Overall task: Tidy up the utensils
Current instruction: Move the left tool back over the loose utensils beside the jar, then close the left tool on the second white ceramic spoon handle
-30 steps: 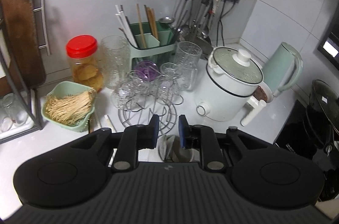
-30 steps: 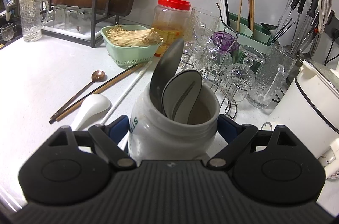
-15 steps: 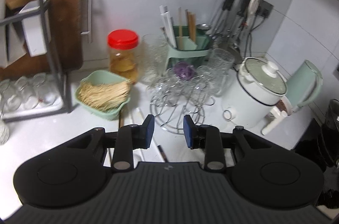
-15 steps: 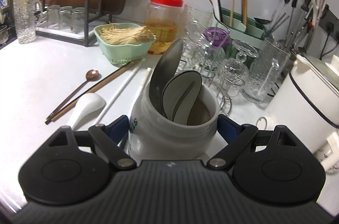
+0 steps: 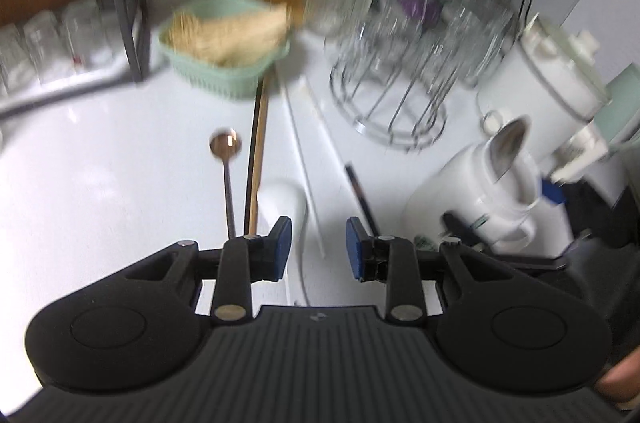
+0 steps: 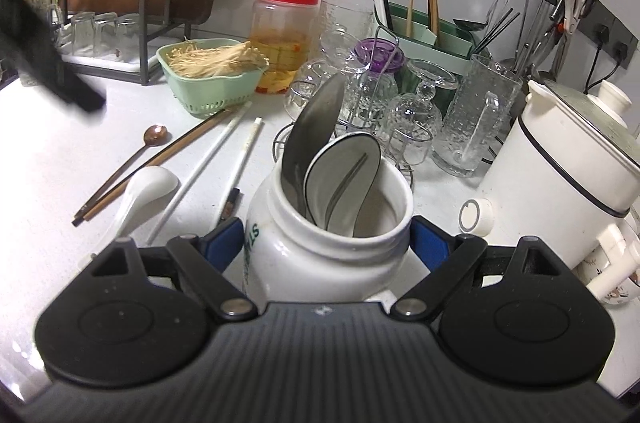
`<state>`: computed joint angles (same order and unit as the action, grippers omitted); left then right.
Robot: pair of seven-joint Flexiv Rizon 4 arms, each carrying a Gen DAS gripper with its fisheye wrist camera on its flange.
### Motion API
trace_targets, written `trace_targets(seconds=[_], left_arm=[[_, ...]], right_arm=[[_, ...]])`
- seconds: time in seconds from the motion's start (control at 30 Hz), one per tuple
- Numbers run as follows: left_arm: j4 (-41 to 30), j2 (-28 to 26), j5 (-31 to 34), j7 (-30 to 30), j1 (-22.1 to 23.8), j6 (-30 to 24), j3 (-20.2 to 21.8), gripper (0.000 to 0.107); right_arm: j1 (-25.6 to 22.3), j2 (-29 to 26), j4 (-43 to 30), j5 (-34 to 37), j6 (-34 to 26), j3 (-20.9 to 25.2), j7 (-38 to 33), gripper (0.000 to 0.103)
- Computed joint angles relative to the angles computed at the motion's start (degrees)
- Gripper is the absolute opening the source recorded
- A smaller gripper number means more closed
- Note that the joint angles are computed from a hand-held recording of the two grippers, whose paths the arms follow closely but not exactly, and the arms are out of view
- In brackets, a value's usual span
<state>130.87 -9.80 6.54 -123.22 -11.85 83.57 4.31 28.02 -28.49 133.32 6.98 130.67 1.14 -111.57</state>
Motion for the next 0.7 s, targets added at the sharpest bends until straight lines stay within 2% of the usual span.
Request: trace_targets(seconds=[0.1, 0.33, 0.57, 0.7], left_arm=[[-0.27, -2.97, -1.54, 1.72, 0.50, -0.22, -0.87, 0.034], [-4.97, -8.63, 0.25, 1.05, -2.48, -4.00, 2.21, 0.034], [-12.15, -11.30, 7.29, -3.00, -6.31, -13.37, 6.31, 0.034], [-14.65, -12.27, 8.42, -3.63, -4.94, -17.82, 4.75, 0.034]], right_arm=[[-0.16, 0.07, 0.39, 0.02, 0.41, 0.15, -0.10, 0.091], [-1.26, 0.28, 1.35, -1.00, 1.23, 0.87, -0.01, 0.091], [-1.43, 0.49, 1.45, -1.59, 1.00, 0.86, -0.35, 0.092], [-2.23, 0.37, 1.43, -2.57, 1.12, 1.27, -0.04, 0.092]])
